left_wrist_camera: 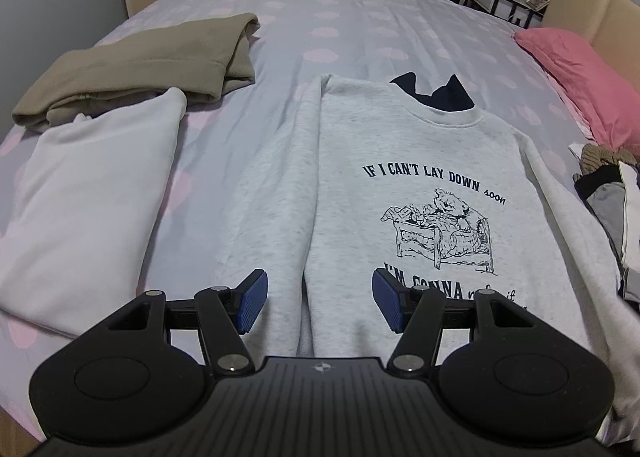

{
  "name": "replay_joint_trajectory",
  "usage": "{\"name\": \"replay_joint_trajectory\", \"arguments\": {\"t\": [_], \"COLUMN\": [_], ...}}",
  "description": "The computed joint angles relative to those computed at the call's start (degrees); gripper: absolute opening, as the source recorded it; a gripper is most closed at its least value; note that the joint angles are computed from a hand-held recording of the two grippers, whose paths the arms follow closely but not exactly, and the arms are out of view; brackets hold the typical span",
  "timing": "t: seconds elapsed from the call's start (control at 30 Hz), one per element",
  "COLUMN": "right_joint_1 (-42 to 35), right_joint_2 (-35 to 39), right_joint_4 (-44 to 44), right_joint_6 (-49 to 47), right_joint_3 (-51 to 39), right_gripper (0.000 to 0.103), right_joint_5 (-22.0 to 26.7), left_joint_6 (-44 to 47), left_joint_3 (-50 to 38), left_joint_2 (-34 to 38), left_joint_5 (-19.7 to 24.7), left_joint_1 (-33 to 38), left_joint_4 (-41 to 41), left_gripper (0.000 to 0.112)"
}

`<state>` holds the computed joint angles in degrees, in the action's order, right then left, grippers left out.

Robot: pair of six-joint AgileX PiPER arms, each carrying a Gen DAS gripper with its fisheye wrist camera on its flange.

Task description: Fold clothes

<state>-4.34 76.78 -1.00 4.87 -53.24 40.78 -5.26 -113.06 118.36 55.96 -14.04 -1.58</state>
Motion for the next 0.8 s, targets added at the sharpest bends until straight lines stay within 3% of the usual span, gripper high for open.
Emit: {"name": "replay_joint_trajectory", "arguments": {"t": [0.23, 0.47, 0.67, 0.7, 0.8], "right_joint_1": [-11.32, -17.74, -20.24, -20.18, -20.16], "right_joint_2": [9.09, 31.6, 49.25, 50.46, 52.82], "right_joint_4": [-5.39, -10.59, -13.1, -13.95, -17.58], "right_joint_6": [-4.81, -4.78, -4.3, -3.99, -3.11], "right_joint_3": [-27.26, -63.34, -85.74, -86.55, -88.01], "right_gripper": [0.007, 0.007, 0.008, 0.011, 0.043], "right_joint_5": [7.77, 20.51, 27.21, 27.06, 25.53], "left_joint_6": [-1.03, -3.47, -3.24, -3.38, -3.19], "left_joint_3": [-1.52, -4.44, -7.14, -7.67, -9.6], "left_joint_2": [0.89, 3.15, 5.48, 5.88, 7.18], "left_joint_5": [0.6, 2.2, 3.88, 4.24, 5.34], "left_joint_1": [0.4, 1.19, 1.4, 1.37, 1.29], "left_joint_4": [-0.22, 0.64, 1.35, 1.47, 1.2], "left_gripper": [0.056, 0.056, 0.056, 0.056, 0.056]}}
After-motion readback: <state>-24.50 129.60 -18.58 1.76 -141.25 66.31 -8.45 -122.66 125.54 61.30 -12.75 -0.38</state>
